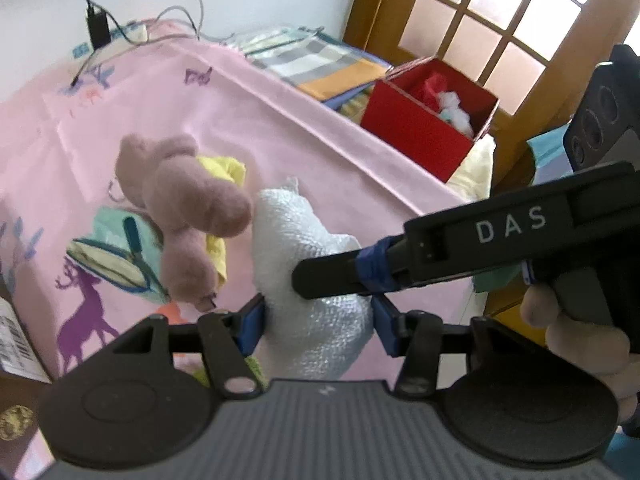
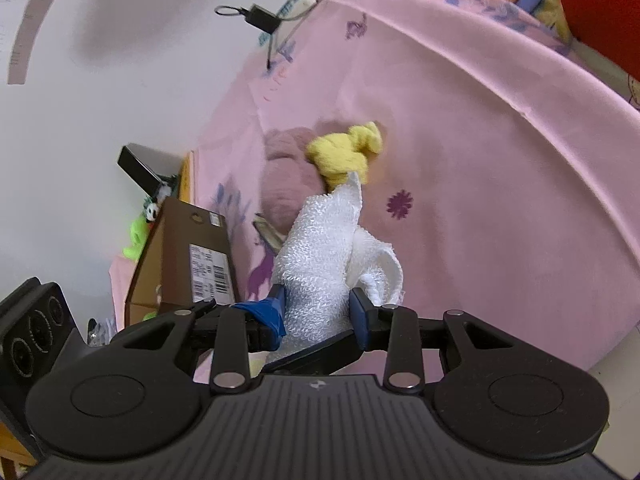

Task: Organize soft objects
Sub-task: 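Lift the white towel with the right gripper and carry it over the box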

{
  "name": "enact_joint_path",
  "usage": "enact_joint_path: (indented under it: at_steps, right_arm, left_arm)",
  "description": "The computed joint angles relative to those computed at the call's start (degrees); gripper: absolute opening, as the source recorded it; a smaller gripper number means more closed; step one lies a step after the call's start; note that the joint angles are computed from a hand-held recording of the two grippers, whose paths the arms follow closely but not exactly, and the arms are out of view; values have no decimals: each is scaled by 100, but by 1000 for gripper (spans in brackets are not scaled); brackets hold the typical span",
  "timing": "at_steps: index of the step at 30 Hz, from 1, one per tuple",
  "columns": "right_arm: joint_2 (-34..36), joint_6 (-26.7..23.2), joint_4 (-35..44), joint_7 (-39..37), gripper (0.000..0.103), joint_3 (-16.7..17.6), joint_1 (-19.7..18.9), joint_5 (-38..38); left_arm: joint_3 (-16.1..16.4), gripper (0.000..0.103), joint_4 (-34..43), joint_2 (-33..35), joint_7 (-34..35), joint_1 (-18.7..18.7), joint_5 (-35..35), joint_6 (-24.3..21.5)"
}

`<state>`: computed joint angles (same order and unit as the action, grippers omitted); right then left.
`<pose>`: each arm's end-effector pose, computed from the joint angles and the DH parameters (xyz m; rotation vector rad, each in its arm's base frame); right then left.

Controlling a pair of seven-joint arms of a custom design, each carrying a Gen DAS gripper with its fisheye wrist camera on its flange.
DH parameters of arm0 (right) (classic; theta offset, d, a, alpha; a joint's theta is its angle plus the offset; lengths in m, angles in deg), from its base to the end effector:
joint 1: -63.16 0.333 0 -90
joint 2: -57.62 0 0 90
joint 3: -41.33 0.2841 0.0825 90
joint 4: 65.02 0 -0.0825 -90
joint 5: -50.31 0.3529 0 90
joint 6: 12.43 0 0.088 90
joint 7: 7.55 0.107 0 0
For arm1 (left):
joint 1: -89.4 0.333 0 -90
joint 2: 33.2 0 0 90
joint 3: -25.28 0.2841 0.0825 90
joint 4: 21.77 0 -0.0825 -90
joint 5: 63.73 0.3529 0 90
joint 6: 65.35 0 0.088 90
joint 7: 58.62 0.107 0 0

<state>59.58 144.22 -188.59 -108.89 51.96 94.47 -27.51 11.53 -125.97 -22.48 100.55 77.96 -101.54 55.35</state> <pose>0.3772 0.3886 0.4060 -0.5615 2.1467 -0.0286 0.5253 -0.2712 0.4386 0.3524 -2.8262 0.9044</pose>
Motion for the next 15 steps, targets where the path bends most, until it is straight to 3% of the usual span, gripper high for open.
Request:
enact_joint_path:
  at_steps: [6, 15]
  right_arm:
    - [306, -448, 624, -613, 19, 56, 187, 365]
    - [1202, -453, 2103, -1957, 19, -238, 517, 633]
  left_arm:
    - [136, 52, 32, -137, 357, 266, -309, -199]
    - [391, 52, 306, -144, 629, 792, -884, -314]
